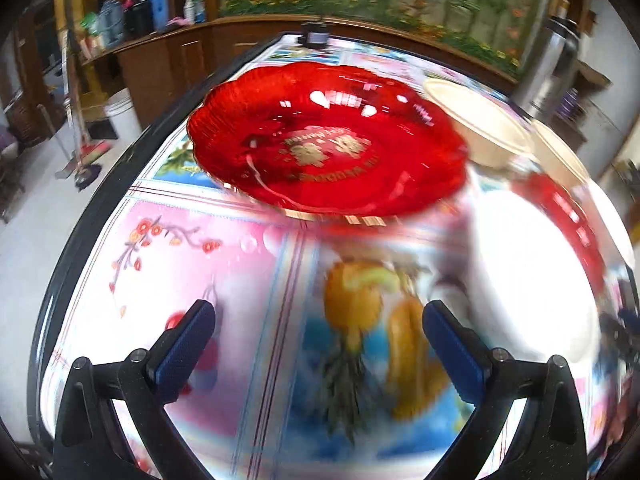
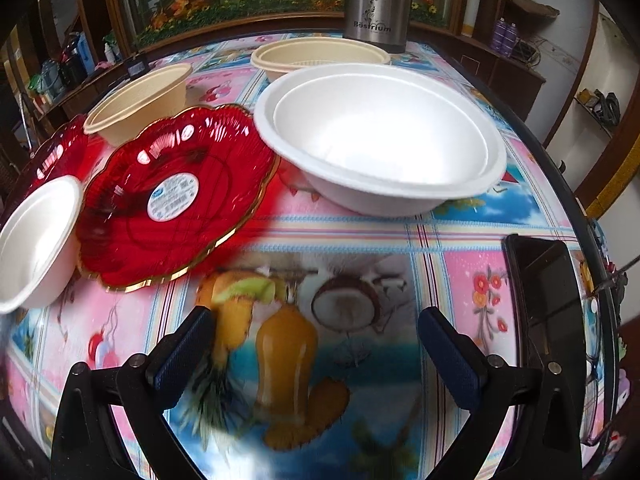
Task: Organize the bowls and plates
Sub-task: 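Grasp the rim of the red 'WEDDING' plate with the left tool and lift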
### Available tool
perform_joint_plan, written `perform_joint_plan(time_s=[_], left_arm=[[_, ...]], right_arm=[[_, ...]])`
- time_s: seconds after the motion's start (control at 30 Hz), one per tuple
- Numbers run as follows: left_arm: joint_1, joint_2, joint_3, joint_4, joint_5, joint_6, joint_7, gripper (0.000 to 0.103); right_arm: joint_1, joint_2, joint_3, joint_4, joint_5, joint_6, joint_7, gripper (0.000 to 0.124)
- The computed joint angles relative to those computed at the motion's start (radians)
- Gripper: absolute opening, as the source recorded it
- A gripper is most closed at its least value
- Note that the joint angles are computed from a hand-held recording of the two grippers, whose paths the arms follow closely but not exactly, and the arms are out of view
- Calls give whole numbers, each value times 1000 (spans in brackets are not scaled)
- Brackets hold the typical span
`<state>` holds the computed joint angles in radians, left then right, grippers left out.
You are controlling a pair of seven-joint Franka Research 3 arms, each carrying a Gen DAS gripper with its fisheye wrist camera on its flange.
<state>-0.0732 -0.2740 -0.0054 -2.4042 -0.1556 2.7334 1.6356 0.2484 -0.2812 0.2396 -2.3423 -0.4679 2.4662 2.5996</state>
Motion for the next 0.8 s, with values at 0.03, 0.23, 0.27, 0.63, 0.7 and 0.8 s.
perform_joint_plan(time_s=[0.03,0.23,0.27,0.63,0.7,0.8], left_arm=[[-10,-18,11,-14,-15,6,27,103],[-67,-102,103,-22,-124,-20,169,103],[-81,-98,121,-3,-157,-32,203,103],[55,-23,89,162,-168,-96,145,80],[78,-6,81,181,-147,-103,126,80],[102,42,69,222,-123,-134,111,80]], right_arm=[[3,-16,7,-9,-8,0,5,102],[-10,-95,68,-5,-102,69,-6,101],[-15,-93,79,4,-115,83,-1,101],[285,240,-57,287,637,337,-821,64],[311,338,-38,392,834,266,-1000,64],[301,423,-2,475,955,210,-1125,63]])
